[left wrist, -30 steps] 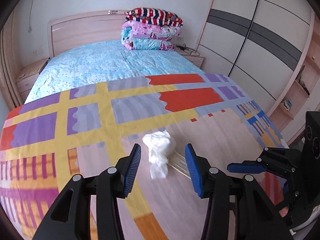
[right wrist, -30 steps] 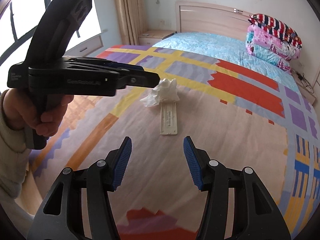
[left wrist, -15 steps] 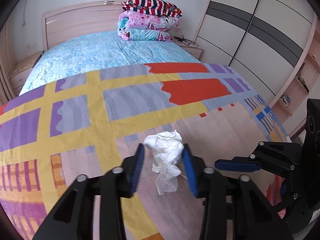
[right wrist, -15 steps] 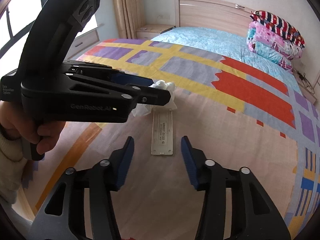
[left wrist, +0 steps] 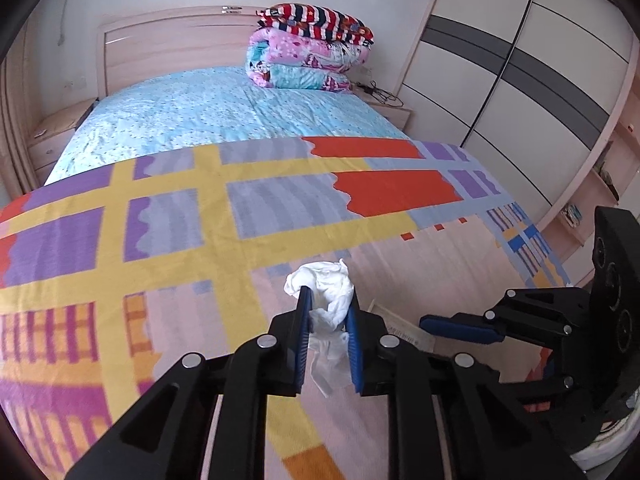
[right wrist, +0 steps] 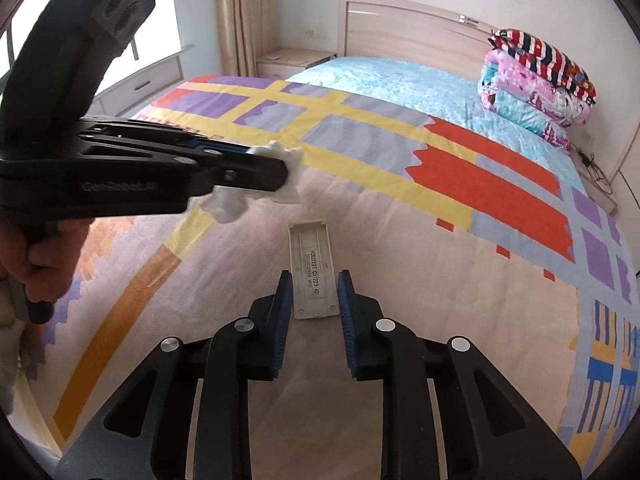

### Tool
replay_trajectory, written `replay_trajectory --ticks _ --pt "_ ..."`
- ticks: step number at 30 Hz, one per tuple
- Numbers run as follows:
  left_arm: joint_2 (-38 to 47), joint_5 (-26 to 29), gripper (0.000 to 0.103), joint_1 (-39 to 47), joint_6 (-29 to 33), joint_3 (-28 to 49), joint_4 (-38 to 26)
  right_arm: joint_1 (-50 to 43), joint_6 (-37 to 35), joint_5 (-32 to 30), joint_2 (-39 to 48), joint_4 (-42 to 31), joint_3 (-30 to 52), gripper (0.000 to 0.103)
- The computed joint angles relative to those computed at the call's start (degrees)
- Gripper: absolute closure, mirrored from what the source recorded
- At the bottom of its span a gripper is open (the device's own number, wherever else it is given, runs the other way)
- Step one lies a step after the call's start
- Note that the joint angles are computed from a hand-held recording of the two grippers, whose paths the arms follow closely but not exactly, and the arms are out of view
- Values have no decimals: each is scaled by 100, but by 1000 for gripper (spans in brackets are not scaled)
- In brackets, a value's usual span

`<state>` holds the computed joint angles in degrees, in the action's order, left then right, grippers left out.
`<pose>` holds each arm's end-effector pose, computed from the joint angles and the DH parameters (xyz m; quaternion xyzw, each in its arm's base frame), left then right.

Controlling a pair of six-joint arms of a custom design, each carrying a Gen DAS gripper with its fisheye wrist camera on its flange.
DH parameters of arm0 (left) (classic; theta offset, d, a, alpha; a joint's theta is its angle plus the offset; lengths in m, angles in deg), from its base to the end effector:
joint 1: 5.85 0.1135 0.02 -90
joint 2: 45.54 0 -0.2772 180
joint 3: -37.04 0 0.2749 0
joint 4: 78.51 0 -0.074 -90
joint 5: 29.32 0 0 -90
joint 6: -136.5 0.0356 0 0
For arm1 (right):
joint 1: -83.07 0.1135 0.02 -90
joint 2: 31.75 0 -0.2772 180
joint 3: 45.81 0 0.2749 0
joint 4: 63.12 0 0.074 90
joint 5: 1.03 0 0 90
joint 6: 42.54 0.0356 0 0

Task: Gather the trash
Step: 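Grasp the white tissue with left tool while right tool grasps the white strip package, then lower the tissue and strip package into the bin and open both tools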

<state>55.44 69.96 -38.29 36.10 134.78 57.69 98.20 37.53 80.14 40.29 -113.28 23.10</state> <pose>0.3528 -0.2310 0.2902 0.2064 0.9047 -0.2034 0.3123 0.2633 0.0769 0.2747 -0.2290 0.9185 0.0872 0.3103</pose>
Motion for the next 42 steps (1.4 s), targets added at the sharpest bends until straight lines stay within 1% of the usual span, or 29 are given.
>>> replay_trajectory --ticks 7,11,14,16,20,22,24,31,38,40,42 --pt "-644 -216 87 -72 -47 -351 -158 19 106 -5 -502 -327 41 80" --pt "-1015 -369 87 -257 -119 -538 -242 62 137 44 -870 -593 50 80" --pt "-1258 -505 87 -398 -209 -645 -336 12 199 -61 -1102 -812 71 80" --pt "-1429 -605 87 -511 -245 -722 -411 28 212 7 -1272 -904 58 80" --pt "-1809 -775 87 -759 -413 -907 -527 -164 246 -411 -1552 -1313 142 80" --pt "-1951 -873 87 -896 -487 -966 -591 -120 271 -303 -1743 -1420 139 80" --pt "-2098 -1072 87 -1112 -524 -1005 -687 -156 293 -327 -1955 -1564 147 80" --pt "-2582 -1488 87 -1821 -850 -1117 -937 -174 275 -235 -2745 -2161 203 80" --pt "-2972 -1971 87 -2570 -1165 -1224 -1093 -330 81 -296 -3407 -2767 284 80" --pt "-3092 -2123 87 -2805 -1240 -1292 -1103 -548 -64 -424 -3547 -2940 299 80" --pt "-3202 -2325 87 -3064 -1323 -1342 -1134 -1051 -389 -776 -3731 -3239 363 80"
